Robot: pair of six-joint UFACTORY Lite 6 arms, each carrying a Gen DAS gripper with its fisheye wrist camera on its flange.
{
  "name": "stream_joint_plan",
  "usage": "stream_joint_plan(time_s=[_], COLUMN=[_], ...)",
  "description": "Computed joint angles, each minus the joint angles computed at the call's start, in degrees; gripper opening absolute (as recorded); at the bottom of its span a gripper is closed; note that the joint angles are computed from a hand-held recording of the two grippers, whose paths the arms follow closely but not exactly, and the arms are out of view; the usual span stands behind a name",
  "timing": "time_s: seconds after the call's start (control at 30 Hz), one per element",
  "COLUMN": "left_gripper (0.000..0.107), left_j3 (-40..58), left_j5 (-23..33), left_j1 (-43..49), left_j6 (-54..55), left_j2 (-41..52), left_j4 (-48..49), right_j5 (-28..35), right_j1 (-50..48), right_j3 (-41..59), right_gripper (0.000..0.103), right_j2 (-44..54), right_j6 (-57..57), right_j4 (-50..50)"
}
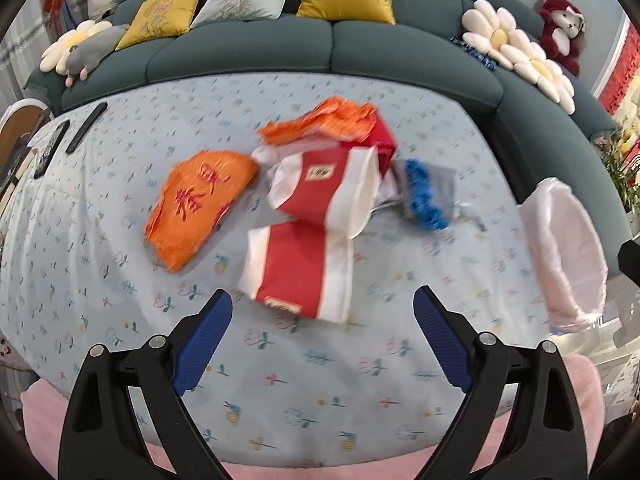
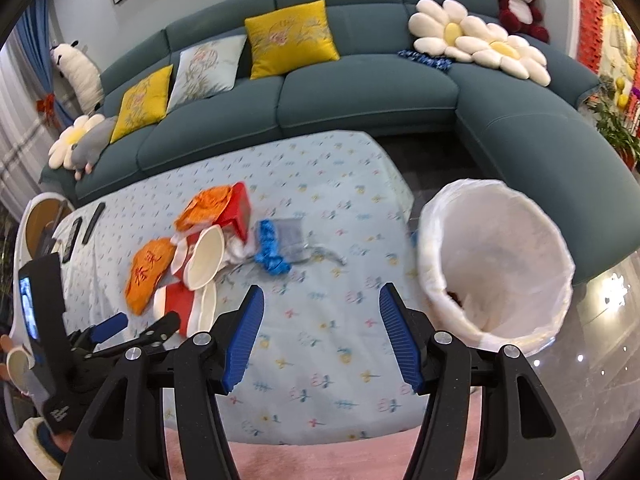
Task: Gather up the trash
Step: 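Move both open tools back over the paper cups on the table, then grasp a red-and-white paper cup with the left tool while the right tool grasps another cup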
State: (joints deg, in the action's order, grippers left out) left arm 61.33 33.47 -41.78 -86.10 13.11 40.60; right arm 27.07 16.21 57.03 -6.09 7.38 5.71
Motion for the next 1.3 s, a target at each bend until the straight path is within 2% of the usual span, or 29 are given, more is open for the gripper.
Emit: stream_joint_plan(time_s=[0.17,0.4,0.67,0.73,0.8,0.87,1.03,1.1,1.23,1.3], left_gripper=[0.088,0.09,0.09,0.084,0.066,0.057,0.043,0.033,0.025,0.017], left_j3=[-2.52,-0.41,1.71,1.21,0.49,-0.88,-5.28,-6.27,-9.19,-10.89], left_j5=[-4.76,-10.16,-12.49,-13.01,-14.19,-15.91,-18.92,-19.48,-20.7,-21.47], left_j1=[2.89,6.61,9.41,9.48,10.11,11.16,12.15,12.66,13.61,14.31], left_j6=[0.96,7.29,12.23,11.66,14.01,18.86,19.28,21.07,19.85,19.48], left_j2=[1.01,6.39,11.8,11.54,11.27,10.42,6.96,6.03,3.05,1.49], left_j4=[-0.7,-4.46,-8.73,-8.1,-10.3,-15.62,-16.93,-18.11,-17.35,-16.78], right_j5=[-1.04,-1.38,-0.86,-0.71,-0.54,-0.44,0.25,0.79,2.24,2.97], right_j1=[3.74,7.49,10.39,10.91,11.59,12.19,13.04,13.5,14.93,15.82], right_j3=[0.67,4.46,10.94,12.53,14.6,16.68,23.17,26.12,32.5,36.08], right_gripper=[0.058,0.058,0.058,0.059,0.059,0.059,0.059,0.059,0.059,0.058], right_j2=[3.66,10.33,17.89,19.79,22.03,24.07,29.81,32.25,37.98,41.41], right_j6=[3.81,7.35,10.29,10.39,10.14,9.3,5.69,4.26,2.69,1.62], right_j4=[-1.92,-3.77,-5.77,-5.6,-4.89,-3.65,1.07,3.05,4.82,6.21])
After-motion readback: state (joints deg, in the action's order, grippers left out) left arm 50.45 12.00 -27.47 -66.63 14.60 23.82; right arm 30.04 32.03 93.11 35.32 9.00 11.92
